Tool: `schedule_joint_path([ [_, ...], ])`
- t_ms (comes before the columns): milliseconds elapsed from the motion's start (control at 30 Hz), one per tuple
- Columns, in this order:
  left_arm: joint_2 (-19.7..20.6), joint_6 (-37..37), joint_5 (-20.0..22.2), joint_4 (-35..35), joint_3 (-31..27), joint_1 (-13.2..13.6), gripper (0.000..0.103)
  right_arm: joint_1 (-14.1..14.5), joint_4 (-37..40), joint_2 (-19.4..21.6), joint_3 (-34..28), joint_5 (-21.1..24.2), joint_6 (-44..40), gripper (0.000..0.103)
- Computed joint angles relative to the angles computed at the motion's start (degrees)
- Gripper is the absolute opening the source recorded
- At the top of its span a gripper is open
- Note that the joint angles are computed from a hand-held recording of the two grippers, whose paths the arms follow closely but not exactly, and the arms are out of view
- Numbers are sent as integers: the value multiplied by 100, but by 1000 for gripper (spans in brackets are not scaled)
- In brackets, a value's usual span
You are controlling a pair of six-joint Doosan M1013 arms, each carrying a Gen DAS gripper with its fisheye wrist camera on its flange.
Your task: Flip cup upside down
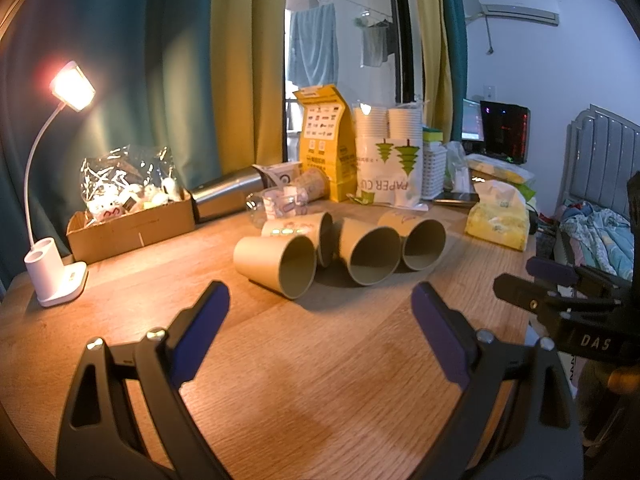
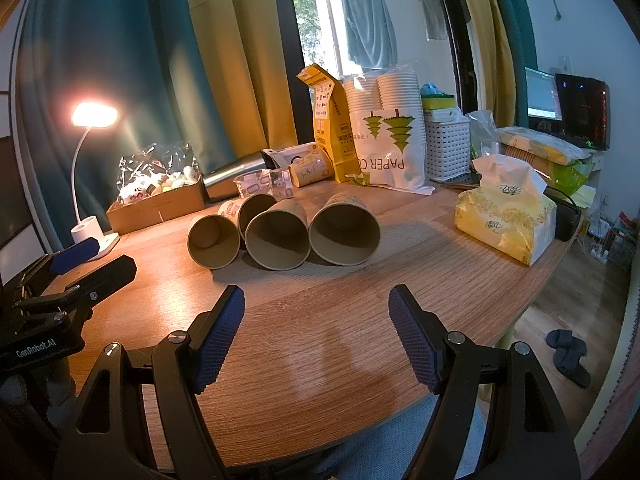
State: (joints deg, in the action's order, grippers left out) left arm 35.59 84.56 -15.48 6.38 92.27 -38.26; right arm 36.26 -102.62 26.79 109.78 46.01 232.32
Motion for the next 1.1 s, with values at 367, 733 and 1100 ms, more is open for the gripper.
schedule_joint_path([
  [367, 4, -16, 3, 17, -4, 4, 94, 27, 116, 33, -37, 89, -170, 78],
  [733, 4, 23, 10, -40, -4, 9, 94, 25, 128, 37, -44, 84, -181, 78],
  [1100, 6, 94, 26, -120, -8, 13, 94, 23, 124, 38, -44, 83, -180, 78],
])
